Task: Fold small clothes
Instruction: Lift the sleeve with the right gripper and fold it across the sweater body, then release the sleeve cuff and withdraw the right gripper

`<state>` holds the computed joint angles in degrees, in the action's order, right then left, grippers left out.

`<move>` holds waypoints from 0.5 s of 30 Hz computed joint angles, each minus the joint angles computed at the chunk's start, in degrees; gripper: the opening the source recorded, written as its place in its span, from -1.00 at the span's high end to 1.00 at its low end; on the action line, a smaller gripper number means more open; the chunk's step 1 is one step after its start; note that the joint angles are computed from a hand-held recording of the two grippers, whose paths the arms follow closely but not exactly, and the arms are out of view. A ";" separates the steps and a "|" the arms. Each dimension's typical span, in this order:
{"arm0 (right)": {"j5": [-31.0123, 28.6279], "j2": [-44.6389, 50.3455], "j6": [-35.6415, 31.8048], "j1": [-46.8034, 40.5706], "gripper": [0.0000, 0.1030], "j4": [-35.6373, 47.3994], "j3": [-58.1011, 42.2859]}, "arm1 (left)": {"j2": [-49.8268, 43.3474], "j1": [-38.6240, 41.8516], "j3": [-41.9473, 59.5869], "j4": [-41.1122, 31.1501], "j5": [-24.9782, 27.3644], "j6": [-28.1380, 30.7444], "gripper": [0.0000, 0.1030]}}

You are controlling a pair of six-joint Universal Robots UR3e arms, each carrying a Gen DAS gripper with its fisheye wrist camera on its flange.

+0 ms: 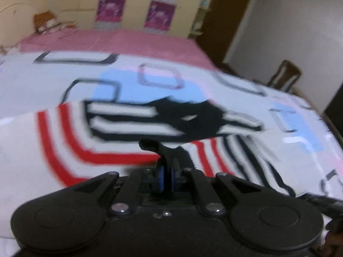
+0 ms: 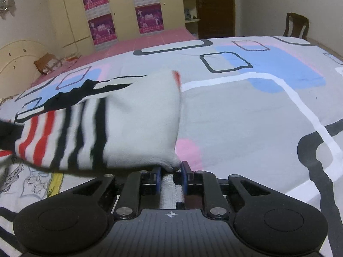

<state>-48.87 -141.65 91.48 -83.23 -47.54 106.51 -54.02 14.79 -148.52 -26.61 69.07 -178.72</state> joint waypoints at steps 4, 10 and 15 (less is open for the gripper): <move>0.15 -0.15 -0.04 0.61 0.66 -1.24 0.99 | -1.71 -0.82 -2.24 2.65 1.72 -0.30 0.89; -1.26 5.09 -2.35 1.98 0.40 0.17 -4.17 | -0.49 -1.35 -3.80 3.49 3.51 -1.38 0.49; 4.67 12.19 -8.67 -0.22 -0.18 7.08 -11.99 | 0.45 1.18 -4.33 5.60 3.20 -1.25 -0.25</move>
<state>-44.20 -129.47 82.81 -83.45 -40.46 94.52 -53.58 15.98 -152.85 -21.01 72.27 -179.96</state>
